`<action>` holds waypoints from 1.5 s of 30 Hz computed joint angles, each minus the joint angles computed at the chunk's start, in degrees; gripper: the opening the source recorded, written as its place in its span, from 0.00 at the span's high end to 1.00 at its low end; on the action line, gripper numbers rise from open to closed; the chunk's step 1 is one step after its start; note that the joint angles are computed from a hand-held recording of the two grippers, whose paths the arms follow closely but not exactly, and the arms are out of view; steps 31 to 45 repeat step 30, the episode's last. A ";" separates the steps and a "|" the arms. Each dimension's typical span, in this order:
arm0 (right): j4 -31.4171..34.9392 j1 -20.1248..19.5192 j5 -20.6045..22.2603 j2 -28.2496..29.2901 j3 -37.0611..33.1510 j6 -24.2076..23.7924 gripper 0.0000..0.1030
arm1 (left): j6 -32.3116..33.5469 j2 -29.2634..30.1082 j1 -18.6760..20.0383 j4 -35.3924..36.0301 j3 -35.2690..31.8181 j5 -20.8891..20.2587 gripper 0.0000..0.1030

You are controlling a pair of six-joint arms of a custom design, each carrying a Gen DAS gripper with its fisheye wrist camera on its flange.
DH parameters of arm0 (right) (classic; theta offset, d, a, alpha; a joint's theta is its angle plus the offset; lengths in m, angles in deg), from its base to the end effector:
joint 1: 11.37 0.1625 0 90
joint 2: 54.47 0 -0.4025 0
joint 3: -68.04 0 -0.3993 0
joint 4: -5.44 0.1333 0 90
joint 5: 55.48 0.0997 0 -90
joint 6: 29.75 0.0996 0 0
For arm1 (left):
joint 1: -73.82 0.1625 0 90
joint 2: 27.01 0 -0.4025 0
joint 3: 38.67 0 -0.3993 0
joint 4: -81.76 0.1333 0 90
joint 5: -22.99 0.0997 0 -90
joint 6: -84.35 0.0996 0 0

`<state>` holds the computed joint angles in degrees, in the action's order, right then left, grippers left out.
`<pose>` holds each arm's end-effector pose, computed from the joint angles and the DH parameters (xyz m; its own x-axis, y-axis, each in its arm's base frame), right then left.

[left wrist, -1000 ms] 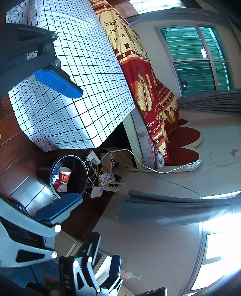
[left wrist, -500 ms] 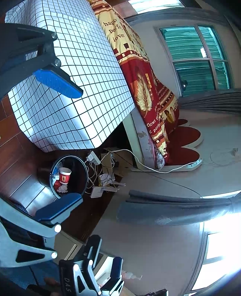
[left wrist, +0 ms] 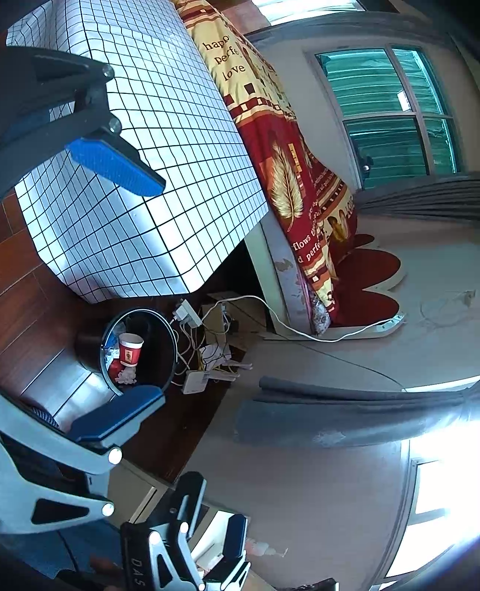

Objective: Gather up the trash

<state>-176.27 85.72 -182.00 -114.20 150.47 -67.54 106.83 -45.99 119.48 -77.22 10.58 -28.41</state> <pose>0.1576 -0.6674 0.4204 -0.6573 0.1395 0.7406 -0.5656 0.5580 -0.6072 -0.4557 -0.7459 0.0937 -0.5599 0.4603 -0.6890 0.8219 0.4135 -0.3917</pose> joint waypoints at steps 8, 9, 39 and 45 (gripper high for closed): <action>0.16 -0.06 0.09 -0.11 -0.09 -0.01 0.00 | -0.31 -0.20 0.06 0.54 0.17 -0.27 0.00; 0.07 -0.05 0.11 -0.09 -0.08 -0.09 0.00 | -0.10 -0.24 0.02 0.27 0.36 -0.14 0.00; 0.43 -0.28 -0.27 0.24 0.11 -0.08 0.00 | -1.22 0.07 0.67 0.27 -0.76 -2.85 0.00; 0.43 -0.28 -0.27 0.24 0.11 -0.08 0.00 | -1.22 0.07 0.67 0.27 -0.76 -2.85 0.00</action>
